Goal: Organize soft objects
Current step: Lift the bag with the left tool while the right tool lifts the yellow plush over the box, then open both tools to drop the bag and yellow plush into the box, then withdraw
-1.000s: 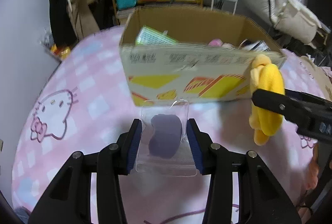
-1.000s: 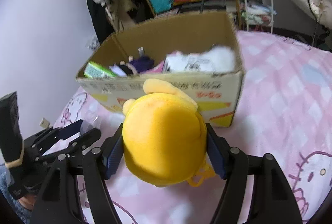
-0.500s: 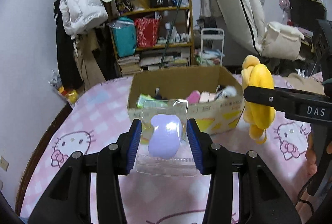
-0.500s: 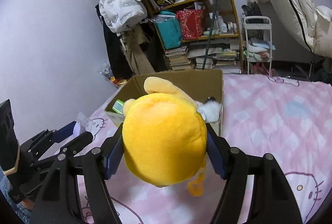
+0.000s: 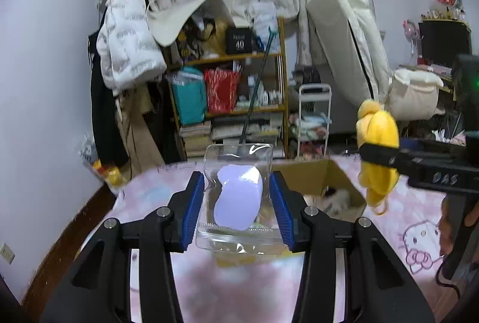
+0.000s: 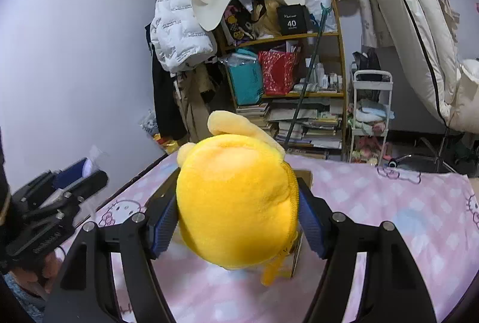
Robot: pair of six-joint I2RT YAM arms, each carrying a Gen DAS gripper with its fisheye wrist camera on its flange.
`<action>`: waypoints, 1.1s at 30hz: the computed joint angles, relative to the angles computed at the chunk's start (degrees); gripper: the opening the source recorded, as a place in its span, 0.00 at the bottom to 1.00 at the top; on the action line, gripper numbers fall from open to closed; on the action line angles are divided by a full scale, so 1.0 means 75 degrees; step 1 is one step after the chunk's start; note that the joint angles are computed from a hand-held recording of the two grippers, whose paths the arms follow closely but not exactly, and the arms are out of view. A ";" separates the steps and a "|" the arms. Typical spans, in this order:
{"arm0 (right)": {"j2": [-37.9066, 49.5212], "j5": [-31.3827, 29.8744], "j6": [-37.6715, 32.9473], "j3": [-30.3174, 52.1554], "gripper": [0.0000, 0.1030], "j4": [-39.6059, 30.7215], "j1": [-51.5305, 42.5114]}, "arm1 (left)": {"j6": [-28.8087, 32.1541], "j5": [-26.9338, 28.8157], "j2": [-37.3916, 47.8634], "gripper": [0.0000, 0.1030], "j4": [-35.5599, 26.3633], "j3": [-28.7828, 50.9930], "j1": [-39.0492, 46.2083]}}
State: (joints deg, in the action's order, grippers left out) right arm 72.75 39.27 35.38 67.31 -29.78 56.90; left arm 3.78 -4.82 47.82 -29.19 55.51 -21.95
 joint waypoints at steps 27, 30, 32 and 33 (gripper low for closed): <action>0.1107 -0.1884 -0.1084 -0.0329 0.74 0.1916 -0.1852 | 0.0143 0.0798 0.3097 0.44 0.1530 0.0553 0.0299; 0.1294 -0.2057 -0.1004 -0.0343 0.74 0.1839 -0.1932 | 0.0019 0.0760 0.3329 0.44 0.1597 0.0481 0.0323; 0.1360 -0.2224 -0.0955 -0.0349 0.74 0.1842 -0.1993 | 0.0005 0.0689 0.3536 0.44 0.1607 0.0543 0.0317; 0.1365 -0.2270 -0.0955 -0.0361 0.74 0.1867 -0.2005 | 0.0009 0.0685 0.3559 0.44 0.1612 0.0546 0.0321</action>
State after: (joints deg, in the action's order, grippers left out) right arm 82.99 22.25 28.22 64.60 -15.77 41.86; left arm 3.85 0.32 74.51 -17.10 59.60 -19.54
